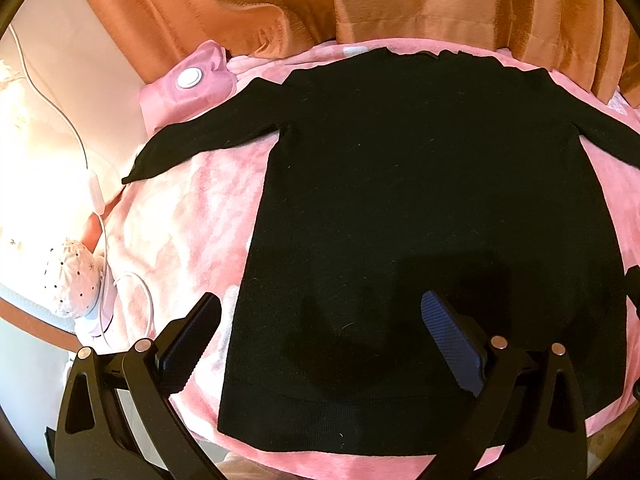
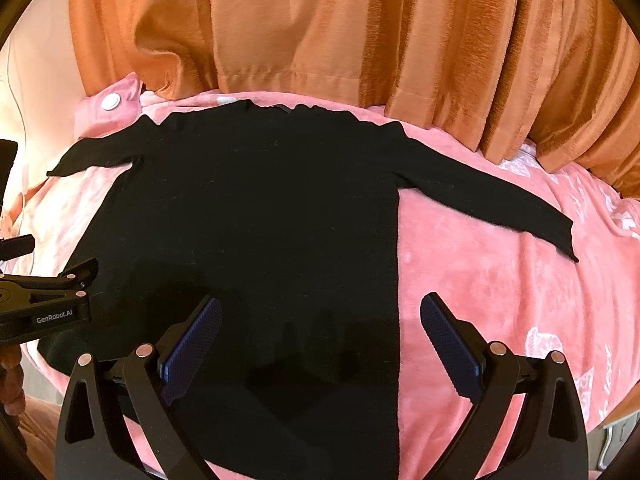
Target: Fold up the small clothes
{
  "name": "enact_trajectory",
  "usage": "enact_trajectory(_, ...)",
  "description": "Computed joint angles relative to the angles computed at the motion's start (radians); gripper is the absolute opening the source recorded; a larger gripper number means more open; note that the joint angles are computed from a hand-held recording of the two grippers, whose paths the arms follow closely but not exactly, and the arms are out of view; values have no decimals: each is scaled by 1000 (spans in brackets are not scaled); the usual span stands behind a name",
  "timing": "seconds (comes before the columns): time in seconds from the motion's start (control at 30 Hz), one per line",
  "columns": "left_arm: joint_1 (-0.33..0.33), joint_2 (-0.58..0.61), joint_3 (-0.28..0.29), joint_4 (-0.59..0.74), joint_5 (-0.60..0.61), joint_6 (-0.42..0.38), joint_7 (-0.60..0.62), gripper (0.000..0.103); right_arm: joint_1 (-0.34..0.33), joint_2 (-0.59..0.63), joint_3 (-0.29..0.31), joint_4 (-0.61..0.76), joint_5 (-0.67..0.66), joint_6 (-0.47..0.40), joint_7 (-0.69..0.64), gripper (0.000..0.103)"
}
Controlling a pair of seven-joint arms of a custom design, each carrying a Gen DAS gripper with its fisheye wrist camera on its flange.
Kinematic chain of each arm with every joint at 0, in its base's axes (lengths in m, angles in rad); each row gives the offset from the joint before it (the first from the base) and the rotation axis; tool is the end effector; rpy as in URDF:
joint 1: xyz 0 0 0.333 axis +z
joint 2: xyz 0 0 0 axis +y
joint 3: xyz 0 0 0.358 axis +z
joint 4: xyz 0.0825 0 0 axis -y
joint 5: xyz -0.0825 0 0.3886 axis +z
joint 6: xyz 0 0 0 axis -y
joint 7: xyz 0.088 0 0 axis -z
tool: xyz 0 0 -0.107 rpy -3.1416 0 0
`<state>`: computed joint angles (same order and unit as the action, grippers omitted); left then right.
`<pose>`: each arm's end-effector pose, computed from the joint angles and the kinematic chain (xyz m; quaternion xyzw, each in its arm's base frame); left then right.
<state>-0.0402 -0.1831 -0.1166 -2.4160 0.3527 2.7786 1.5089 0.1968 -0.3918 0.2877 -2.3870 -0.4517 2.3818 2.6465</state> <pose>0.4936 -0.0956 0.4773 -0.5314 0.7971 -0.1337 0.2539 0.3971 0.2187 0.5382 -0.5614 0.7750 -0.2360 0.1692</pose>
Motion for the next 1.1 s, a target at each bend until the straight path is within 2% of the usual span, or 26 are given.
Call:
enact_trajectory(0.37,-2,0,1,1,-7,-3,5,98,3,3,0,3,-5,-2,4,98)
enact_trajectory(0.47,-38,8,33,15,-124,-14,86,98,3,-4,-15,0,-2,15,-18,98)
enact_trajectory(0.53,-64,21,59,37,-245,2,157,98,-33,-31,-30,-13,-24,42,-9,98)
enact_trajectory(0.57,-56,30,53,47,-252,23,149,98,-63,-47,-47,-21,-32,49,-4,98)
enact_trajectory(0.63,-34,59,37,94,-235,53,105,98,-107,-68,-118,-45,15,82,-35,98)
enact_trajectory(0.67,-45,73,45,122,-292,43,135,98,-129,-78,-178,-71,69,121,-62,98)
enact_trajectory(0.73,-70,100,62,179,-466,5,235,98,-177,-75,-280,-108,177,158,-95,98)
enact_trajectory(0.77,-89,124,74,223,-627,-29,332,98,-206,-62,-323,-121,222,164,-110,98)
enact_trajectory(0.8,-88,147,70,257,-725,-53,385,98,-240,-42,-360,-133,258,170,-118,97)
enact_trajectory(0.9,-62,217,29,330,-796,-100,395,98,-319,19,-415,-160,335,180,-145,89)
enact_trajectory(0.97,-45,251,0,354,-776,-117,375,98,-353,53,-432,-178,385,211,-164,81)
enact_trajectory(1.0,-39,265,-12,360,-752,-121,356,98,-376,65,-428,-187,396,224,-157,76)
enact_trajectory(1.07,-30,294,-31,374,-699,-118,312,98,-433,70,-385,-207,361,303,-126,73)
enact_trajectory(1.1,-25,305,-40,380,-684,-118,295,98,-447,79,-373,-200,364,312,-136,69)
